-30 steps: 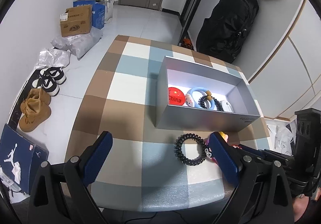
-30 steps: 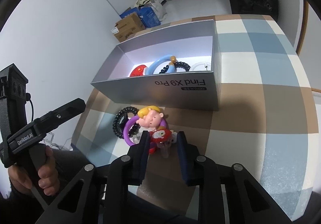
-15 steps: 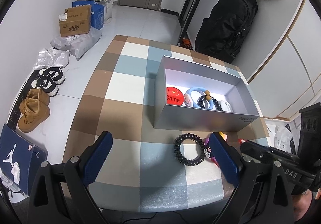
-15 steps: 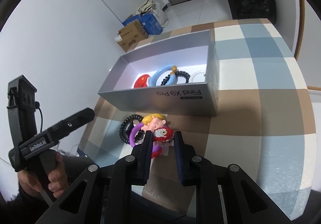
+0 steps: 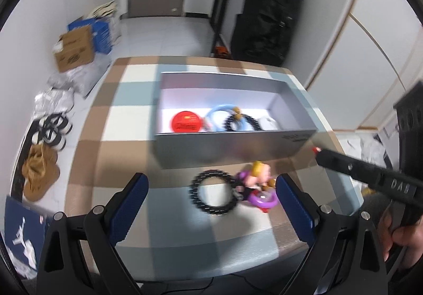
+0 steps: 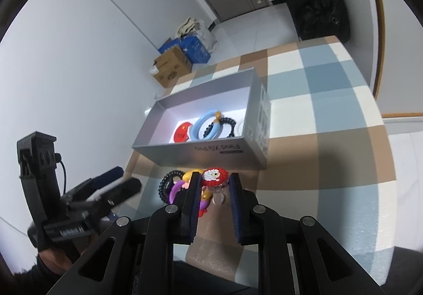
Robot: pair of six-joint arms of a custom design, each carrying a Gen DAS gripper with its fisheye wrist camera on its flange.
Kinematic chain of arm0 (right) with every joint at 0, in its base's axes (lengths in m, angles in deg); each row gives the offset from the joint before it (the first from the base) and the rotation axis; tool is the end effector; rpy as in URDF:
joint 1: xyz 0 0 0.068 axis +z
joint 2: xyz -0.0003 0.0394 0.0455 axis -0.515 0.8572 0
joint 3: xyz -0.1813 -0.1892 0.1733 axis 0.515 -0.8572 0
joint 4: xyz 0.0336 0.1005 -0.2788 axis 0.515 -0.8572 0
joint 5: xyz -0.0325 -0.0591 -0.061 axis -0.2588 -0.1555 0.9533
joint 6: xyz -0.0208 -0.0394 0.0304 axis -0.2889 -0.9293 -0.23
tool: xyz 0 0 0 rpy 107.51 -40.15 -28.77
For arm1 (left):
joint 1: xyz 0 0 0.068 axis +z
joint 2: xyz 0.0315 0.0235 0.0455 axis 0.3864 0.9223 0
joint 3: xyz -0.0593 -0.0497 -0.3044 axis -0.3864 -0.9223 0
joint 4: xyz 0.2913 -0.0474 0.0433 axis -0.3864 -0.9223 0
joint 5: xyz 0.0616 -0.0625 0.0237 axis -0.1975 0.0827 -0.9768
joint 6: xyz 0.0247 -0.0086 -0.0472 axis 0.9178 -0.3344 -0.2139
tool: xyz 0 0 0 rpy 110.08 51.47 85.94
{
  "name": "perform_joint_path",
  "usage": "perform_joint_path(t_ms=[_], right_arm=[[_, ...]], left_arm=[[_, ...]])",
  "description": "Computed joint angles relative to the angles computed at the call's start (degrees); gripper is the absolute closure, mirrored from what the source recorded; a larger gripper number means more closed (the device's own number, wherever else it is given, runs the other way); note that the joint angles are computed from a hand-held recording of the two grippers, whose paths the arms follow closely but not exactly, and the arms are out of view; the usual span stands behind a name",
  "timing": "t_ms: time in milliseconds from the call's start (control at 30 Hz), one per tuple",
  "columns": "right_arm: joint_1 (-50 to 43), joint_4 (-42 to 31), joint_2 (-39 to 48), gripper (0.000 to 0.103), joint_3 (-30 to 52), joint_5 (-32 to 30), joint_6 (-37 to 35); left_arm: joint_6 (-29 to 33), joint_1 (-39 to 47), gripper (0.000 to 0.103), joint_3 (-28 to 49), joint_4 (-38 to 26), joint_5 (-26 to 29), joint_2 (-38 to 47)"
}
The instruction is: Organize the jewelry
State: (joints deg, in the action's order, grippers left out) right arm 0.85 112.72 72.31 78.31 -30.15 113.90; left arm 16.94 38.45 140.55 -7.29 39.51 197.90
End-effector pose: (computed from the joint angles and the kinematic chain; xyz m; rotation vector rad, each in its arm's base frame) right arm 0.2551 0.1511 0.0629 0.5426 2.3196 0.5355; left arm 0.3539 0.0774 0.0741 0.9082 2.3796 -0.5356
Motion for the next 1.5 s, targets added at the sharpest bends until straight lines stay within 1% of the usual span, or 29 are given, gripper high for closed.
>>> perform_joint_path(t_ms=[33, 100, 167, 267, 300, 333, 367, 433, 467, 533, 567, 600, 633, 667, 700, 800, 900, 933, 1000, 1100, 1200, 1267, 1367, 1400, 1500], right_arm=[[-0.19, 0.38, -0.26, 0.083, -0.40, 0.00, 0.09], [-0.37, 0.91, -0.95, 0.083, -1.36, 0.13, 0.34], [-0.64, 1.40, -1.47, 0.083, -2.18, 0.06, 0.54], [-0.95, 2.35, -2.72, 0.083, -3.89, 0.23, 1.25], [-1.17, 2.84, -3.00, 0.083, -4.44, 0.16, 1.41], [-1.35, 3.30, -3.29, 0.083, -4.95, 0.15, 1.55], [-1.50, 3.75, -3.60, 0.083, -5.47, 0.12, 1.68], [-1.77, 4.39, -4.04, 0.083, -6.19, 0.03, 1.88], [-1.95, 4.77, -4.33, 0.083, -6.65, -0.07, 2.01], [-1.96, 5.60, -4.99, 0.083, -7.69, -0.02, 2.36], [-1.97, 5.92, -5.31, 0.083, -8.08, 0.01, 2.51], [-2.05, 6.39, -5.69, 0.083, -8.56, -0.07, 2.63], [-2.19, 6.73, -5.79, 0.083, -8.81, -0.18, 2.63], [-2.24, 6.98, -5.90, 0.083, -9.00, -0.34, 2.70], [-2.35, 7.15, -5.93, 0.083, -9.11, -0.61, 2.73], [-2.82, 7.89, -5.72, 0.083, -9.35, -1.46, 2.87], [-3.09, 8.42, -6.17, 0.083, -9.73, -1.93, 2.97], [-3.16, 8.63, -6.51, 0.083, -9.93, -2.05, 3.01], [-3.24, 8.97, -6.92, 0.083, -10.16, -2.05, 2.99], [-2.88, 7.76, -7.49, 0.083, -9.89, -1.38, 3.41], [-2.80, 8.75, -7.80, 0.083, -10.22, -1.19, 3.75], [-2.51, 8.85, -8.54, 0.083, -10.52, -0.80, 3.62], [-2.15, 9.15, -9.17, 0.083, -11.12, -0.38, 3.37], [-2.05, 9.10, -9.30, 0.083, -11.23, -0.26, 3.35], [-1.74, 9.40, -9.46, 0.083, -11.68, -0.15, 3.48]], left_arm=[[0.15, -0.78, 0.009, -2.41, 3.66, -1.20, -1.19], [0.84, -1.68, 0.009, -5.12, 7.38, -2.09, -2.52], [1.82, -2.38, 0.009, -5.87, 7.48, -1.78, -3.00], [1.72, -3.81, 0.009, -7.75, 9.98, -2.45, -4.00], [2.09, -4.33, 0.012, -7.81, 9.50, -2.42, -4.07], [2.26, -4.98, 0.017, -7.87, 9.23, -2.76, -4.14], [2.08, -5.65, 0.020, -8.06, 9.62, -3.48, -4.21], [1.87, -6.78, 0.030, -8.21, 10.31, -4.70, -4.10], [1.71, -7.20, 0.032, -8.21, 10.30, -5.16, -4.10], [0.94, -7.91, 0.043, -7.54, 9.72, -5.89, -3.72], [0.69, -8.03, 0.045, -7.47, 10.05, -6.26, -3.56], [0.67, -8.25, 0.049, -7.40, 9.91, -6.56, -3.39], [0.87, -8.34, 0.056, -6.93, 9.18, -6.92, -3.00], [0.90, -8.59, 0.059, -6.46, 8.50, -7.37, -2.61], [1.25, -8.70, 0.060, -5.77, 7.20, -7.74, -2.07], [1.37, -9.55, 0.061, -6.13, 7.56, -9.47, -1.97], [2.30, -9.58, 0.061, -6.14, 6.31, -10.02, -2.29], [2.34, -9.94, 0.065, -6.32, 6.66, -10.58, -2.43], [3.12, -10.57, 0.072, -8.58, 10.46, -12.10, -3.74], [4.81, -11.75, 0.072, -10.52, 12.46, -12.96, -4.85], [6.00, -12.79, 0.074, -11.93, 14.46, -14.85, -5.31], [6.02, -12.38, 0.076, -10.35, 11.92, -14.77, -4.94], [4.85, -10.38, 0.082, -6.68, 5.74, -11.42, -4.16], [4.47, -10.00, 0.084, -5.88, 4.52, -10.46, -3.89], [3.51, -9.23, 0.084, -4.72, 2.22, -8.18, -3.56]])
